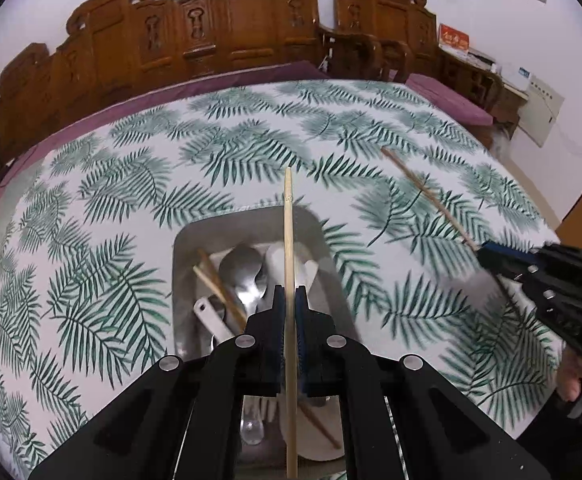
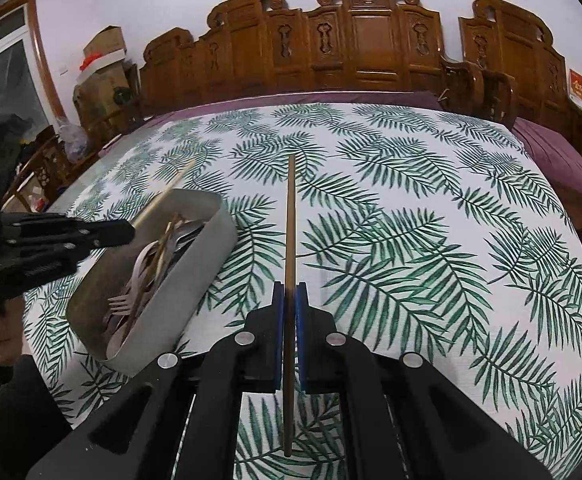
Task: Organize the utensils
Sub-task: 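Lower the chopstick into the tray with the left tool and open it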
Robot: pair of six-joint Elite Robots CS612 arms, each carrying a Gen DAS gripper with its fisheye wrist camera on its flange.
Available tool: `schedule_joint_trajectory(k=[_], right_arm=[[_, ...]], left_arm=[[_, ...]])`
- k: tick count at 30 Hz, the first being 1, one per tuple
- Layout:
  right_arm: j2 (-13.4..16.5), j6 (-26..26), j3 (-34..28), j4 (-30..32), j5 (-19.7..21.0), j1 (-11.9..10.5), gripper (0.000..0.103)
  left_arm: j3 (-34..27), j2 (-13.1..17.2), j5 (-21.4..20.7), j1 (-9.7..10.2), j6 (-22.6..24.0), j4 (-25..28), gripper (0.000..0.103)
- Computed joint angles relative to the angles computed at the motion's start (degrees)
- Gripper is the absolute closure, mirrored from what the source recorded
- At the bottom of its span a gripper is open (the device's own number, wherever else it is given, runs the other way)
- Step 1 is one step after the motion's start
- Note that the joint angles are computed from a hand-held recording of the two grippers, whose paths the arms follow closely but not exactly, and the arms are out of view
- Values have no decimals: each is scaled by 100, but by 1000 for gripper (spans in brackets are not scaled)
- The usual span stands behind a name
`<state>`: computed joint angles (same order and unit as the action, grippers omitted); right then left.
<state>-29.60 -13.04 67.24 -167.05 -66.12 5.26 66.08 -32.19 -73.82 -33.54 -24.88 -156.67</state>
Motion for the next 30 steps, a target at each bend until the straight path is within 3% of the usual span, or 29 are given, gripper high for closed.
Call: schedule_joint_trajectory(k=[13,27,30], right_arm=[[-49,-75,68,-22,67,37,96],[-156,-127,49,68,205,157,96],[-142,-116,-5,79,235,206,96]], left_arm=[[-16,103,-133,78,-176,272,99],[632,-270,-75,36,-382,-364,96],[806,-378,-23,26,-424,-505,90]])
